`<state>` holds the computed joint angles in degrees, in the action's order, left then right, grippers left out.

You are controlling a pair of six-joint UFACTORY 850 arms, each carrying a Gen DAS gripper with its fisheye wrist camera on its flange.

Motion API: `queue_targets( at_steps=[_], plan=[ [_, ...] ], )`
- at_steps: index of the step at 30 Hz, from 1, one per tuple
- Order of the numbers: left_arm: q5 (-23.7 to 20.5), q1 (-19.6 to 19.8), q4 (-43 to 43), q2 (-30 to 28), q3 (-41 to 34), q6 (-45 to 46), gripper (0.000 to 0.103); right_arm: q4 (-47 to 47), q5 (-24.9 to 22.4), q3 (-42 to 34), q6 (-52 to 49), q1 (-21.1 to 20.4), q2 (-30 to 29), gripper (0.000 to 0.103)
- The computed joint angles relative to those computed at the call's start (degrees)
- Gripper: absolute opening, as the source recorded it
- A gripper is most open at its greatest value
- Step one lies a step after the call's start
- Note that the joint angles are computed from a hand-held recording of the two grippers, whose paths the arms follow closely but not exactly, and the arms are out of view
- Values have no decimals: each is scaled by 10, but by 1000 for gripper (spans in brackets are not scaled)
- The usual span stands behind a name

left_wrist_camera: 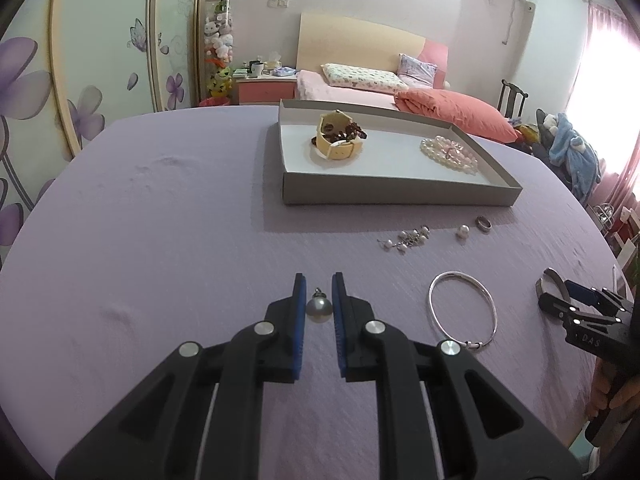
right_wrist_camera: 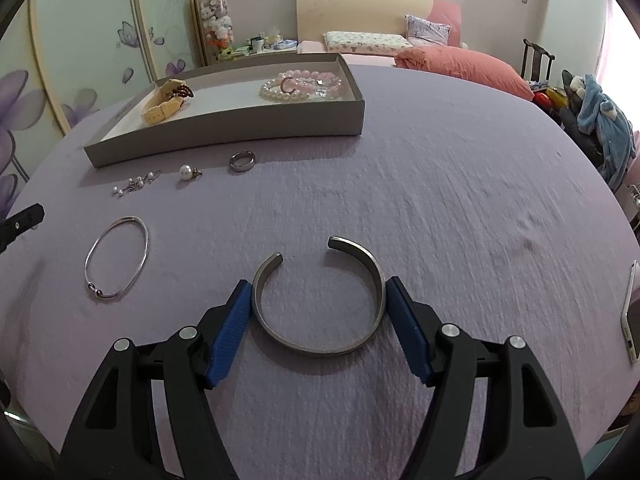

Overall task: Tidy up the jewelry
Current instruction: 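Grasp the pearl pendant with the left tool while the right tool grasps the silver cuff bangle, then carry the pendant and cuff bangle into the grey tray and open both tools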

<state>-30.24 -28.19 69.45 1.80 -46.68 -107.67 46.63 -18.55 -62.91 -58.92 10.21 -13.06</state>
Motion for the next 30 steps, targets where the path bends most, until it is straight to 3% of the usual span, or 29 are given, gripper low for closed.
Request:
queue_targets(
  at_steps=[23, 30],
  plan=[
    [1, -5, 16, 4, 0, -12, 14, 143, -19, 14, -127, -16, 15, 67],
    [-14, -6, 47, 14, -7, -28, 14, 289, -23, 11, -252, -23, 30, 67]
  ],
)
